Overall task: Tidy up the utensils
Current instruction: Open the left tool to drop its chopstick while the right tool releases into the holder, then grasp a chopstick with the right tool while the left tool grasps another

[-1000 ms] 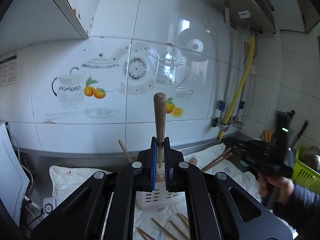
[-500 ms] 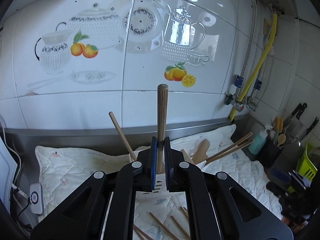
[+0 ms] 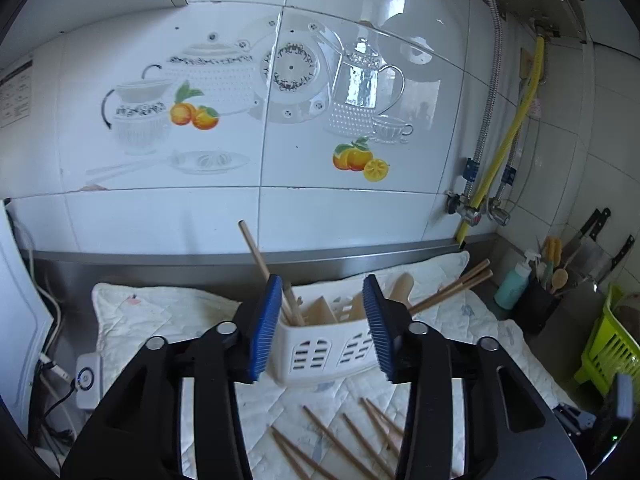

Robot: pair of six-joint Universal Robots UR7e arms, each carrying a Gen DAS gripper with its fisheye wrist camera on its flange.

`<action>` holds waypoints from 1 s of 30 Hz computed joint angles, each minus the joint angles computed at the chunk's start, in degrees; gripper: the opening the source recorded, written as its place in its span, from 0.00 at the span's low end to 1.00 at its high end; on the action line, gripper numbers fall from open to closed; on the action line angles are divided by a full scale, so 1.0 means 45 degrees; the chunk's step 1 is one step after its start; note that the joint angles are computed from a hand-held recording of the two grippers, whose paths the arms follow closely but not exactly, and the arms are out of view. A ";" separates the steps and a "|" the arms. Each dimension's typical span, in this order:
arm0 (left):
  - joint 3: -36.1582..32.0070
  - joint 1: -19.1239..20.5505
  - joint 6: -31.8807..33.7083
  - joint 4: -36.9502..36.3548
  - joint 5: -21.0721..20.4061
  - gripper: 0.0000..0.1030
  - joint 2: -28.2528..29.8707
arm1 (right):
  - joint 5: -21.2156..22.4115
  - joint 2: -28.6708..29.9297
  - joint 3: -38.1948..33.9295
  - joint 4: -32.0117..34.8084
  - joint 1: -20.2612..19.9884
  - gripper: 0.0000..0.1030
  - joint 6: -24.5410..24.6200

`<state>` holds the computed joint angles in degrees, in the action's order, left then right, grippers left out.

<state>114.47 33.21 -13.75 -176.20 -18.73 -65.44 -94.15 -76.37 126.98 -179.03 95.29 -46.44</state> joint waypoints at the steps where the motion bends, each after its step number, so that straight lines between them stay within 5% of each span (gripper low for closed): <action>1: 0.0295 -0.0184 -0.0448 0.0233 0.0141 0.51 -0.0156 | -0.0102 -0.0021 0.0156 0.0107 -0.0106 0.49 -0.0039; 9: 0.2542 -0.1454 -0.7247 0.6625 0.0695 0.55 -0.1863 | -0.0458 0.0112 0.1142 -0.0100 -0.0752 0.46 -0.0331; 16: 0.3670 -0.2115 -1.2813 1.1246 0.0056 0.55 -0.2583 | -0.0365 0.0352 0.1303 0.0182 -0.1036 0.36 -0.0426; 23: 0.4353 -0.2421 -1.5117 1.2204 -0.0925 0.54 -0.2097 | -0.0614 0.0737 0.1371 -0.0536 -0.0955 0.24 -0.0742; 30: 0.4840 -0.2386 -1.4741 1.0558 -0.1974 0.48 -0.0998 | -0.1032 0.0986 0.1777 -0.1931 -0.0837 0.10 -0.1633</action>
<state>136.25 22.48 -80.09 -128.69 -27.62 -69.93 -98.80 -71.93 134.97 -187.72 91.52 -53.79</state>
